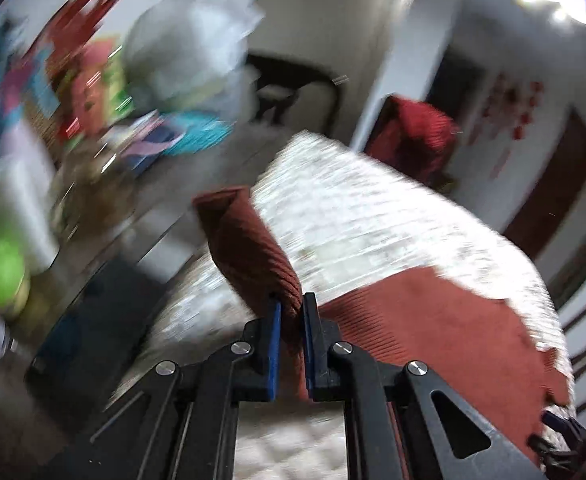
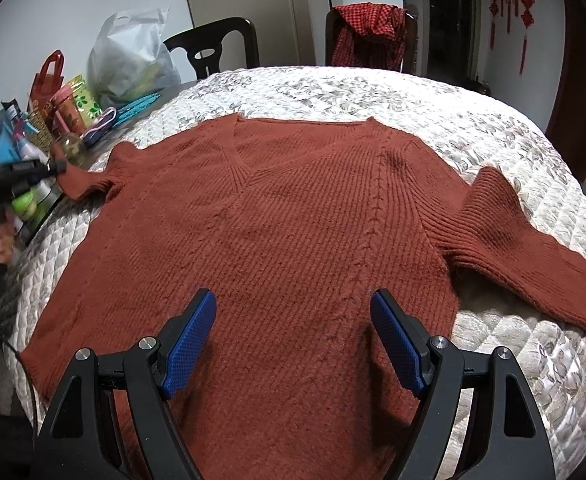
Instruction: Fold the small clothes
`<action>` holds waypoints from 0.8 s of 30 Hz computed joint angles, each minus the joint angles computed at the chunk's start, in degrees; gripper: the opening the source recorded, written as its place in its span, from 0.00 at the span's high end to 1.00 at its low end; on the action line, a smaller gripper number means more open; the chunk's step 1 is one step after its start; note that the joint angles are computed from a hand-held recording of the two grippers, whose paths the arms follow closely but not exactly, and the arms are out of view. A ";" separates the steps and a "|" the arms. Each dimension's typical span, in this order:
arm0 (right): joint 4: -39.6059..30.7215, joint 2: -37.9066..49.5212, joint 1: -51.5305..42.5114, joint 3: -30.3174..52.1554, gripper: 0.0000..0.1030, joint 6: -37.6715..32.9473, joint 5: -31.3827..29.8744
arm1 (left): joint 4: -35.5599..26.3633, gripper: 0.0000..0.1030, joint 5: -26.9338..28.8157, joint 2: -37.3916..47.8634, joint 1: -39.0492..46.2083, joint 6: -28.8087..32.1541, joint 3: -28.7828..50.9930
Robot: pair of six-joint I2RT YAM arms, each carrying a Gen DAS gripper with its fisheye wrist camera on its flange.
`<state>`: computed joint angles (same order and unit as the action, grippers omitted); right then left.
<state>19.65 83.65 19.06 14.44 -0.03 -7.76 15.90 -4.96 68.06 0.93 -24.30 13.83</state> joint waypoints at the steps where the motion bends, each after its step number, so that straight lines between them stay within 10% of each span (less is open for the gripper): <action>1: -0.12 -0.29 -0.38 -0.06 0.23 -0.04 -0.33 | -0.54 0.89 0.06 -0.60 -2.49 0.31 1.37; 15: -5.07 -6.56 -6.24 -1.11 0.23 0.48 -4.72 | 9.42 0.88 10.21 36.46 -25.27 1.00 21.76; 24: -8.87 0.01 -7.75 7.77 0.37 2.17 -13.13 | 7.97 0.60 5.11 17.68 -19.65 2.90 8.33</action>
